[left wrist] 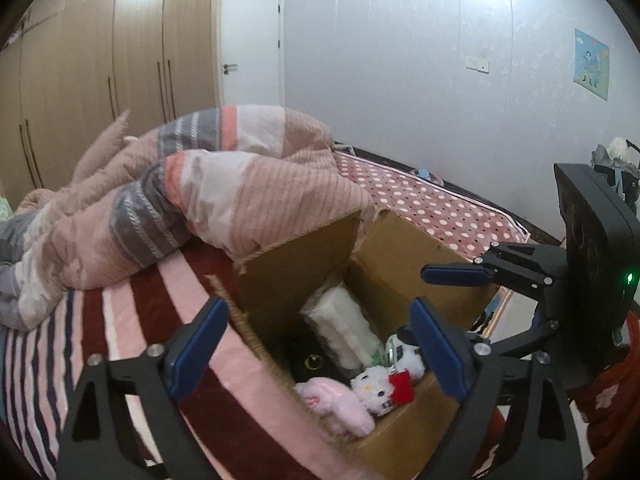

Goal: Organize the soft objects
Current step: 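Carry both white fluffy clips into the box and release them, then grasp the pink-and-white packet with the left gripper while the right gripper grasps the white flower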

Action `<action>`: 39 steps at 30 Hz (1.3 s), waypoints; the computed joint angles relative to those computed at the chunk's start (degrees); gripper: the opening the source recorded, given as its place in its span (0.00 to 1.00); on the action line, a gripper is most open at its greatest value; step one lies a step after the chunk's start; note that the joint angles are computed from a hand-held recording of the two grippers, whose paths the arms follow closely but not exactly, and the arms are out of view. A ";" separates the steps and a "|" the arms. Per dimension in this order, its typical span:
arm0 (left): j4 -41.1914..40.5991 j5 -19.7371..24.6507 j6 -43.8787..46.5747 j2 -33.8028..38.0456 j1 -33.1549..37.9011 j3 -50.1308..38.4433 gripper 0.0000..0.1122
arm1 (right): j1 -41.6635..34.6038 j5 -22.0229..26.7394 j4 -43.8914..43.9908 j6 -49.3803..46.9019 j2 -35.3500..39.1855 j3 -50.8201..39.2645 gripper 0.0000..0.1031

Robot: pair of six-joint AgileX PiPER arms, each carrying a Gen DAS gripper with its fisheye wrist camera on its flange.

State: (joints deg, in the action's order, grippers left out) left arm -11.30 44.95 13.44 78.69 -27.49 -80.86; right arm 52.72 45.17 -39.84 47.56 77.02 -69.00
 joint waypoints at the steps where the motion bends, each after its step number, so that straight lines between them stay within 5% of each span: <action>1: 0.40 -0.35 -0.04 -0.85 0.21 0.61 0.82 | 0.88 1.15 -0.46 0.20 0.47 -1.08 0.50; 10: -8.99 1.29 11.12 -11.46 15.40 7.60 0.83 | 8.49 8.16 -3.11 0.70 7.91 -13.87 0.51; 16: -23.31 7.49 29.70 -16.03 39.99 11.05 0.91 | 12.34 7.35 0.10 -3.90 18.51 -27.66 0.55; 23: -35.39 16.20 48.51 -12.83 66.08 15.39 0.91 | 12.56 6.95 15.35 -15.80 36.31 -48.33 0.56; 33: -36.71 14.44 55.84 -2.19 72.64 21.38 0.91 | 9.58 7.29 28.02 -21.66 57.09 -64.08 0.59; 39: -36.18 11.71 55.36 2.99 70.52 22.99 0.91 | 7.87 13.75 30.86 -25.18 68.60 -79.64 0.59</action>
State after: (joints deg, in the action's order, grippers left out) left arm -47.48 56.66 68.80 81.68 43.02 -57.86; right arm 60.59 58.93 -8.98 22.38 145.62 -148.64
